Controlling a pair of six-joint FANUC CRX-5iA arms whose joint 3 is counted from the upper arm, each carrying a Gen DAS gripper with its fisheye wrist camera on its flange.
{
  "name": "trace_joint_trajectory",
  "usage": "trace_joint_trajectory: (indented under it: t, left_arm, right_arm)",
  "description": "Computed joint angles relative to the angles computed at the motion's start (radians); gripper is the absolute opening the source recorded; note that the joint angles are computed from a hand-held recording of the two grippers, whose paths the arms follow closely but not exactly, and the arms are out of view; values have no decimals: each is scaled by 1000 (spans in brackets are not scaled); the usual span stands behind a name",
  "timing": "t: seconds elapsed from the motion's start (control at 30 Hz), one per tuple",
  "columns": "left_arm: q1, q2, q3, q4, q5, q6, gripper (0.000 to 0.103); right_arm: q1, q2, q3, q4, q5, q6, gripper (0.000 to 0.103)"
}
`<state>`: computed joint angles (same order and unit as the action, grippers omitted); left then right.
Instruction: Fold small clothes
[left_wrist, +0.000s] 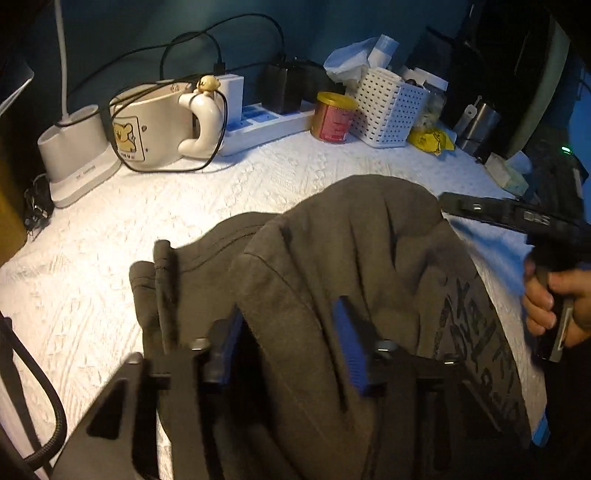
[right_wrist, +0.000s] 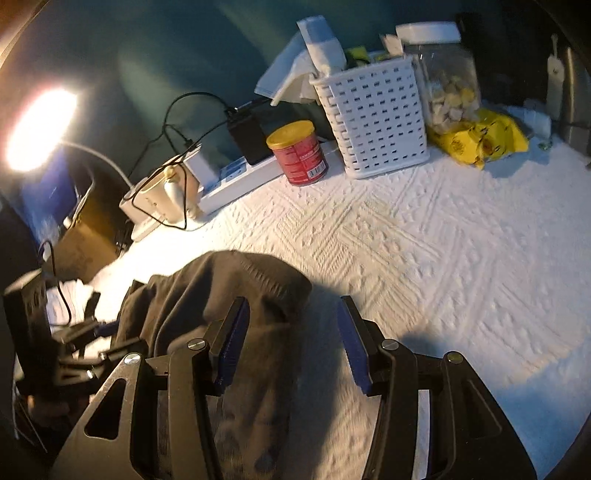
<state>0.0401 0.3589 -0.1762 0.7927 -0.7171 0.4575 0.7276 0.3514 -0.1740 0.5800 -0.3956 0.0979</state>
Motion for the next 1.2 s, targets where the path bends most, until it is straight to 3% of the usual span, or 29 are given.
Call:
trace_joint_trajectory:
  t: [0.03,0.1,0.2,0.23,0.43,0.53,0.63,0.7,0.77,0.83,0.9,1.1,1.13,1.17,1.2]
  left_arm:
    - [-2,-3,-10,22,14,-20,26]
    - [0,-2,-16,53,26,-37,8]
    - [14,-4,-18,85,15,-38,4]
    - [18,-6,-18,92,13,-38,3]
    - [40,-23,-7,134,42,-72,3]
    - [54,23,58,44,13,2,3]
    - [62,62,100,-42,-18,70,3]
    - [68,77,121,-82,-42,119,8]
    - [78,84,124,-51,-64,122,9]
    - [85,94,141,-28,-82,139,22]
    - [77,88,135,-6,-36,129,41]
    - [68,136,201,-30,-41,146,41]
    - [67,143,206,-32,-47,135,41]
    - [68,144,201,-15,-50,114,32]
    - [71,148,192,30,-70,75,10]
  right_arm:
    - [-5,14,17,-34,1,22,52]
    - [-12,50,74,-134,-28,91,52]
    - [-23,66,108,-285,22,233,21]
    - [-25,70,113,-307,41,254,20]
    - [-47,81,129,-144,98,218,17]
    - [-54,99,161,-147,96,267,17]
    - [-49,154,263,-279,2,431,17]
    - [-43,178,295,-290,-57,458,17]
    - [-40,187,301,-283,-83,447,17]
    - [-44,185,305,-315,-91,464,22]
    - [-45,180,303,-308,-103,452,27]
    - [-36,146,234,-186,-54,357,28]
    - [-35,139,221,-160,-45,335,28]
    - [-33,127,200,-130,-35,305,28]
    - [-33,122,192,-119,-33,293,28]
